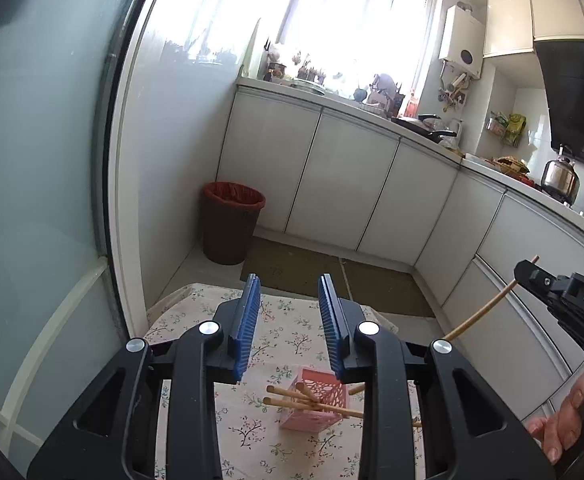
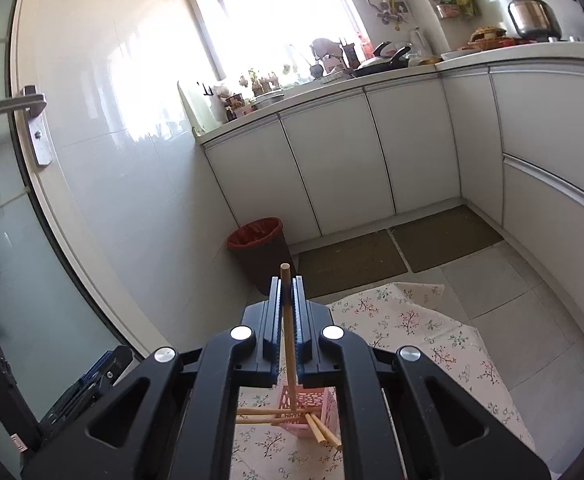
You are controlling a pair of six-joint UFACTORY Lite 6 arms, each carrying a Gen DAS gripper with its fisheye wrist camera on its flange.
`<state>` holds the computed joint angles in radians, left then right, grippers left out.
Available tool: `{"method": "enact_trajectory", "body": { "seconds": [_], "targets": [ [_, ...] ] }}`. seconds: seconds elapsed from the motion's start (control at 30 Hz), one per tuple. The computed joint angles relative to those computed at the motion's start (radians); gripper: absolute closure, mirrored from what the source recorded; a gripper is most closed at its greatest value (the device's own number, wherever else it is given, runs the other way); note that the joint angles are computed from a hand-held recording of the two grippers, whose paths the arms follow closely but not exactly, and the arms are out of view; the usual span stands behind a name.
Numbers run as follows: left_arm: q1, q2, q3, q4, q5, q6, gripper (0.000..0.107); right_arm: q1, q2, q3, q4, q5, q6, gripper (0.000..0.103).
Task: Organize utensils
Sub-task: 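Open both tools to drop the chopsticks into the pink holder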
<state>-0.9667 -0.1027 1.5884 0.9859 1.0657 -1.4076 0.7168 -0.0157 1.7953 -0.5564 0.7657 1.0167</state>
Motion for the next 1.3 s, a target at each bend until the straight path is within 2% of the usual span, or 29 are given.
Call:
{"method": "enact_trajectory", "body": {
  "seconds": [0.13,0.23,0.33,0.37,0.43,0.57,0.6,0.67,0.8,0.87,0.97,1.17,1.3],
  "targets": [
    [0.033,0.011,-0.021,-0.034,-0.031,0.028,0.078,-0.006,0.072,-0.028,-0.049,-0.066,0.030,0.098],
    [0.044,0.021,-0.025,-0.036,-0.028,0.039,0.078,-0.034,0.117,-0.062,0.022,-0.135,-0.013,0.097],
    [0.037,0.023,-0.020,-0.029,0.006,0.039,0.075,-0.045,0.145,-0.070,0.074,-0.138,-0.037,0.092],
    [0.033,0.023,-0.017,-0.022,0.021,0.033,0.070,-0.043,0.139,-0.078,0.066,-0.129,-0.027,0.088],
    [0.017,0.019,-0.010,-0.006,0.052,0.018,0.067,-0.034,0.119,-0.086,0.029,-0.104,-0.003,0.080],
    [-0.029,0.035,0.033,0.010,0.119,0.020,0.064,0.016,0.051,-0.105,-0.092,-0.020,0.056,0.076],
    [-0.040,0.044,0.046,0.015,0.135,0.020,0.063,0.027,0.037,-0.106,-0.114,0.006,0.064,0.072],
    [-0.078,0.064,0.080,0.034,0.177,0.015,0.051,0.064,-0.003,-0.126,-0.172,0.058,0.097,0.066],
    [-0.157,0.086,0.122,0.085,0.244,0.003,0.042,0.117,-0.065,-0.159,-0.239,0.141,0.129,0.054],
    [-0.191,0.099,0.143,0.101,0.273,0.001,0.035,0.145,-0.099,-0.188,-0.273,0.187,0.154,0.051],
    [-0.240,0.111,0.159,0.127,0.314,-0.016,0.027,0.186,-0.140,-0.226,-0.326,0.243,0.193,0.038],
    [-0.310,0.161,0.224,0.152,0.375,-0.013,0.012,0.245,-0.233,-0.313,-0.386,0.335,0.253,0.016],
    [-0.348,0.194,0.248,0.159,0.401,-0.006,0.011,0.332,-0.330,-0.410,-0.460,0.419,0.342,0.007]
  ]
}}
